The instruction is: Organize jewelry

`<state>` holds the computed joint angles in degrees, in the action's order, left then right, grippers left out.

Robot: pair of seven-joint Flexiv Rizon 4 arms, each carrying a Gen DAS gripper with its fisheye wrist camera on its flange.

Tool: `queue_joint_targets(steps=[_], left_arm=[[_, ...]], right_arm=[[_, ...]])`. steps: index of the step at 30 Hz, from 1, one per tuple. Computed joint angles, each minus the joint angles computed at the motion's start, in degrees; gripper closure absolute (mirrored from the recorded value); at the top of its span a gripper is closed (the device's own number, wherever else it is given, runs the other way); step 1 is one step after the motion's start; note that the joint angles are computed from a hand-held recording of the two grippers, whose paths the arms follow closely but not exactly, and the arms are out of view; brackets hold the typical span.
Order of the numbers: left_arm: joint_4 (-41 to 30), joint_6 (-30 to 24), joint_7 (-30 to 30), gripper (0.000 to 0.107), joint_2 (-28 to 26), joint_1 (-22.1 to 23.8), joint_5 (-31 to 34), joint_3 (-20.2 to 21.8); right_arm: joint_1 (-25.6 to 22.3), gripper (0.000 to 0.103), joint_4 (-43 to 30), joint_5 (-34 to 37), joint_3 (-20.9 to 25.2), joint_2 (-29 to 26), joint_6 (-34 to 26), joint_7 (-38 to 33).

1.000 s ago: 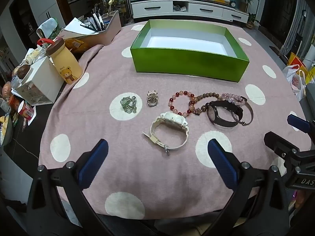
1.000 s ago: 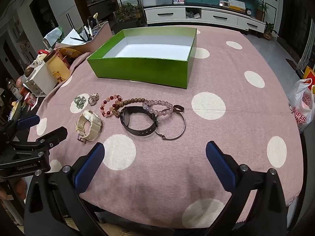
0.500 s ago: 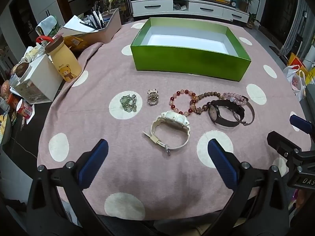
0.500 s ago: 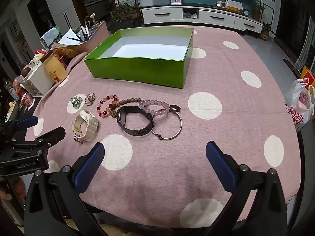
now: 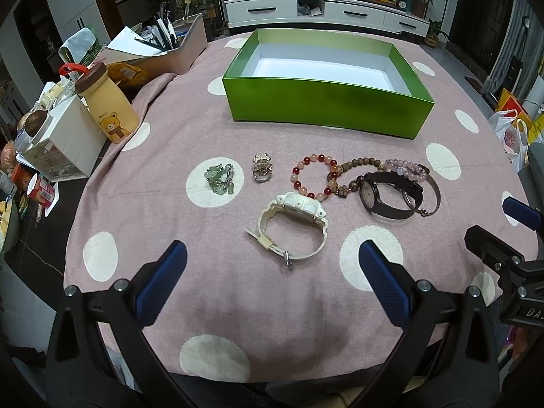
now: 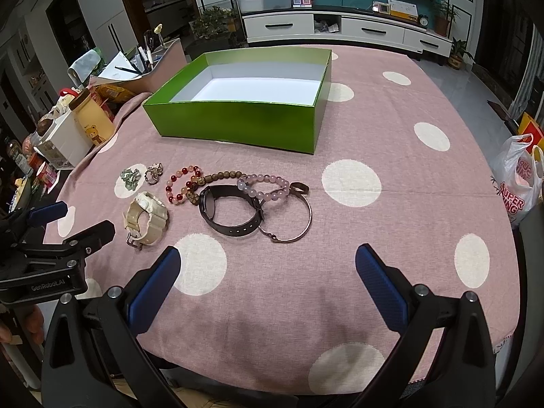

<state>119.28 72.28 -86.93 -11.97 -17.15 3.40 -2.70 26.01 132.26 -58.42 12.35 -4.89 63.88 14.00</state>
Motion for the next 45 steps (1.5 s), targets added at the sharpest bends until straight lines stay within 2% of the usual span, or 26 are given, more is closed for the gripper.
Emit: queue_joint_targets(steps=[45], left_arm=[[-0.01,-0.04,0.62,0.006,-0.27,-0.12,-0.45,-0.24]], right_arm=[[0.28,0.001,0.04,-0.02,0.43,0.42,-0.82,0.31]])
